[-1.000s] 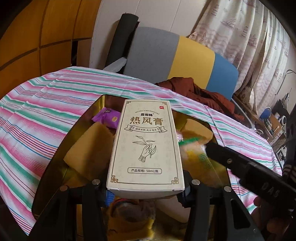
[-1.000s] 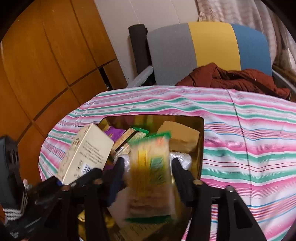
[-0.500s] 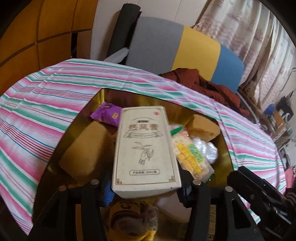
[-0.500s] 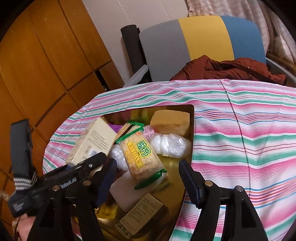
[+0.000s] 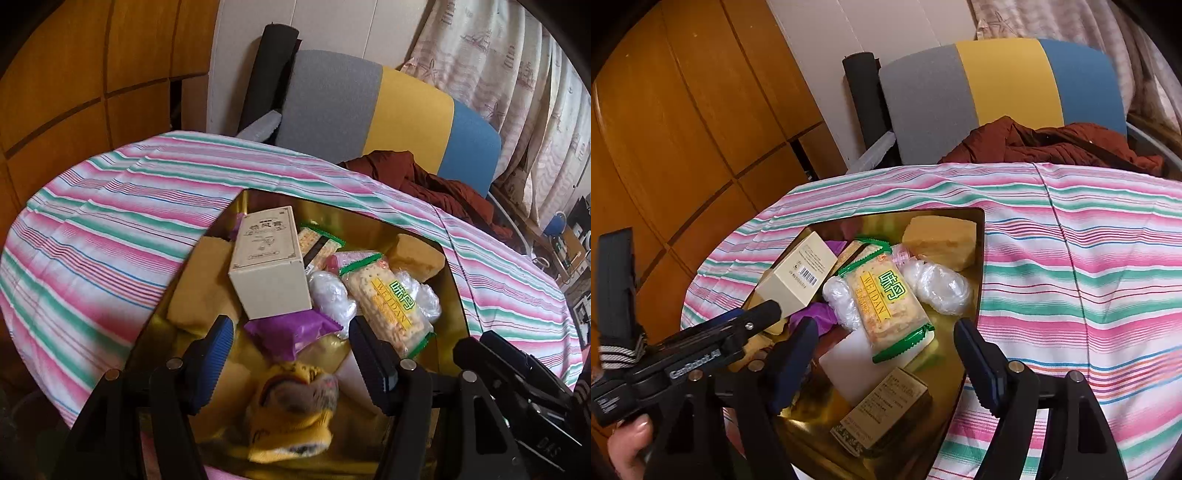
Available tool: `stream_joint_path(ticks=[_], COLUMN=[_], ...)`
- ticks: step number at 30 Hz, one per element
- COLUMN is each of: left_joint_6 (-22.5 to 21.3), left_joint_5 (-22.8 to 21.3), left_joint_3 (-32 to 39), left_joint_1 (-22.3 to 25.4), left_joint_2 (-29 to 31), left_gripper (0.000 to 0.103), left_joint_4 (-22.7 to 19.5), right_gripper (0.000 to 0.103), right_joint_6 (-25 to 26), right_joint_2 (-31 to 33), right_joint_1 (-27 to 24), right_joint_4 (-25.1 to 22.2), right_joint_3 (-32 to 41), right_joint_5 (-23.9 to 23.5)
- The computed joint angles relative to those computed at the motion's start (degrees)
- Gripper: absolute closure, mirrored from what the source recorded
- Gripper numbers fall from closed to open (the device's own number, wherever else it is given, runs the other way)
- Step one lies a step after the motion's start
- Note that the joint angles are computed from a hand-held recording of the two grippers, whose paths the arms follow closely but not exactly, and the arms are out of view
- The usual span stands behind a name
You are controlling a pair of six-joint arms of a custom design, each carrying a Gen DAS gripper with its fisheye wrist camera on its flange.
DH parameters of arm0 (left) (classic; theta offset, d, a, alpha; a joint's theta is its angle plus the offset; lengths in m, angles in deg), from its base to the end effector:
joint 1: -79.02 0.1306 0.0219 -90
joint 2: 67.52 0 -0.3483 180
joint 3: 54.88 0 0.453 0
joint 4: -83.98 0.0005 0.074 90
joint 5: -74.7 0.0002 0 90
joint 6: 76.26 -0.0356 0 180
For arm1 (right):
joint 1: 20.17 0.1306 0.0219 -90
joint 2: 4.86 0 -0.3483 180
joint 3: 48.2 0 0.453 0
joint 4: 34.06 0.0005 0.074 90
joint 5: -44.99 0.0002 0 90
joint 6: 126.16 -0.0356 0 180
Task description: Organize objects
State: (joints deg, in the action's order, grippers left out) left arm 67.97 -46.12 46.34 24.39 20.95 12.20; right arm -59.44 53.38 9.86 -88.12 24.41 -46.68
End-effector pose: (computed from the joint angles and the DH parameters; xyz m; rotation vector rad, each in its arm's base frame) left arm 0.3086 -0.4040 0.4890 -0.1747 2.3979 -0.1559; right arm 0.3128 0.1814 0.4690 -0.1523 2.3128 0.5185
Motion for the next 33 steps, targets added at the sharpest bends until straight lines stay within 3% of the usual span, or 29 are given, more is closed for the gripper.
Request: stream_joint_path(ticks=[6,9,12,20,26,29,33], left_joint_6=[1.15,3.15,4.36,9.32,11.47,13.88,13.95], left_joint_5=[-5.86,-8.05,-7.51,-6.18,-9.71,-12.26,-12.40], left_joint_3=[2.08,2.62,1.88,0.59,2.81,5.00,6.16], left_joint_1=[-2.91,-3.80,-4.06,-4.84,-5.92,-6.59,-6.80], left_joint_2=[0.48,0.50,-0.53,-1.64,-0.45,1.23,1.86], left_gripper=[0.037,0.037,0.037,0.037,0.037,0.037,0.037], left_joint_4=[-6.07,-9.15,-9.68,-11.74,-15.73,-19.91,-20.83], right_gripper=[0.021,0.012,0.000,0.000,0.000,0.000,0.000], right_joint_6=[0.69,1.27,0.87,-0.63,-1.42,-2.38,-4.26], right_joint_2=[-0.26,0.01,0.25,1.44,2.69,3.18,4.25], right_joint_1=[1.85,3.12,3.94,6.39,8.73,9.17,9.85], right_joint_4=[-1.23,-2.54,-3.80,-8.52,-11.45,-12.51,-14.51], right_joint_3=[0.47,1.20,1.89,4.08,5.74,6.36,7.49], right_joint_5=[1.97,4.77,6.89,11.91,16.66,18.00,20.92])
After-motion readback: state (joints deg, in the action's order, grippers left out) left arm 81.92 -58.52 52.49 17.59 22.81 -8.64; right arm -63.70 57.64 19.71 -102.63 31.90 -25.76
